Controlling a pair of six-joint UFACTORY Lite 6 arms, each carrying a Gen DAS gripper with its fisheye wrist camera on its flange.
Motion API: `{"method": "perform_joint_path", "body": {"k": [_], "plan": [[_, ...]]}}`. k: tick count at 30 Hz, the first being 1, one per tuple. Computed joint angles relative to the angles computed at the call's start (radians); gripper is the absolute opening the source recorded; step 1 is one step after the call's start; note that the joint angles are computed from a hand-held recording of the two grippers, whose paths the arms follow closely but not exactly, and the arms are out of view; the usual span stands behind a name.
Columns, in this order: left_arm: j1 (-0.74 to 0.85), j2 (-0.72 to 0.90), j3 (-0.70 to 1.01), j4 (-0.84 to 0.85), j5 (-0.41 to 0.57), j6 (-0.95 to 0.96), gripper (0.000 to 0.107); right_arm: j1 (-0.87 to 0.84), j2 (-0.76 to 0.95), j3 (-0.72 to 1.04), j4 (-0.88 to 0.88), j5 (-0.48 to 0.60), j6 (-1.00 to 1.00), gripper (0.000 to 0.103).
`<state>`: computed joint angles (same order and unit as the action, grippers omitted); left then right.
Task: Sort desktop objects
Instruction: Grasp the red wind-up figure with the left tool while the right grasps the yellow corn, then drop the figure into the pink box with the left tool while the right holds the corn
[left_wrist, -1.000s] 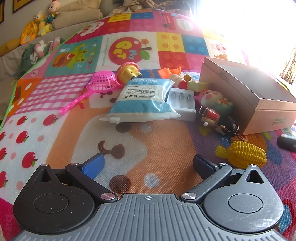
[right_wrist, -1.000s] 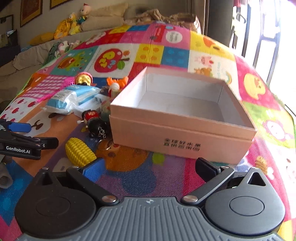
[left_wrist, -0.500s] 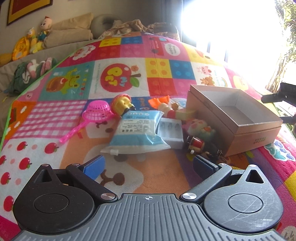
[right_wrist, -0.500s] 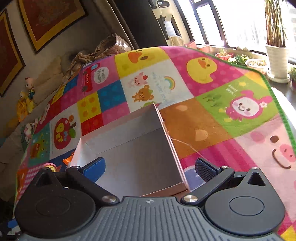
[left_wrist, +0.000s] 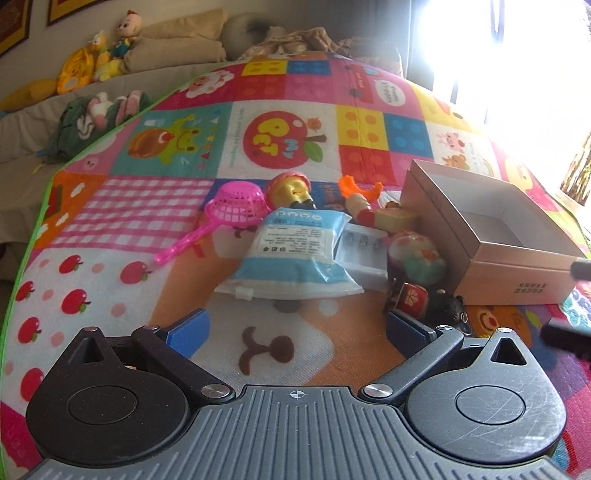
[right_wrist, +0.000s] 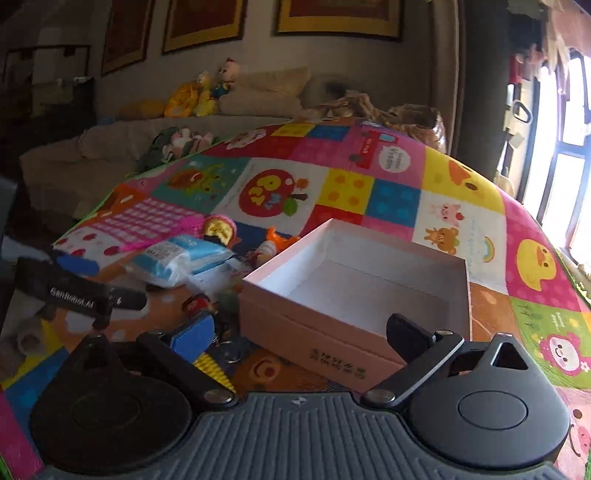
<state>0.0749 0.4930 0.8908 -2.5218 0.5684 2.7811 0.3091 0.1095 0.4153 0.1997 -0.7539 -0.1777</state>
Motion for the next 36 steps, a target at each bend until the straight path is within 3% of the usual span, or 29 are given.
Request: {"method": "perform_joint_path", "body": {"k": [1, 3, 5, 6, 10, 15, 18, 20, 22, 23, 28, 30, 36], "plan": [[0.002, -0.005, -0.003, 0.015, 0.003, -0.008, 0.103, 0.067, 0.038, 0.012, 0.058, 0.002, -0.062, 0.081], [-0.002, -0.019, -0.015, 0.045, 0.013, -0.015, 0.103, 0.158, 0.126, 0.041, 0.103, -0.022, -0.116, 0.074], [-0.009, -0.027, -0.02, 0.084, 0.021, -0.031, 0.103, 0.198, 0.195, 0.08, 0.121, -0.023, -0.125, 0.057], [-0.014, -0.029, -0.021, 0.1, 0.023, -0.039, 0.103, 0.199, 0.212, 0.101, 0.124, 0.004, -0.117, 0.042], [-0.039, -0.026, -0.029, 0.145, 0.054, -0.03, 0.103, 0.151, 0.199, 0.08, 0.154, 0.016, -0.097, 0.029], [-0.123, 0.049, 0.02, 0.145, 0.085, 0.035, 0.103, 0.021, 0.134, -0.02, 0.111, 0.015, -0.018, 0.029], [-0.172, 0.108, 0.09, 0.11, 0.054, 0.06, 0.103, -0.034, 0.117, -0.082, 0.051, -0.028, 0.067, 0.031], [-0.186, 0.138, 0.134, 0.131, 0.033, 0.03, 0.102, -0.053, 0.107, -0.097, 0.035, -0.051, 0.098, 0.04], [-0.202, 0.162, 0.168, 0.155, 0.016, 0.005, 0.1, -0.056, 0.106, -0.11, 0.036, -0.09, 0.115, 0.065], [-0.211, 0.172, 0.183, 0.149, 0.001, 0.007, 0.096, -0.058, 0.109, -0.107, 0.029, -0.101, 0.119, 0.067], [-0.25, 0.225, 0.269, 0.123, -0.117, -0.027, 0.074, -0.048, 0.108, -0.091, 0.023, -0.081, 0.092, 0.067], [-0.243, 0.211, 0.253, 0.125, -0.112, -0.025, 0.072, -0.033, 0.115, -0.068, 0.057, -0.067, 0.061, 0.066], [-0.217, 0.077, 0.086, 0.177, -0.089, -0.03, 0.072, 0.002, 0.146, 0.023, 0.15, -0.003, -0.038, 0.044]]}}
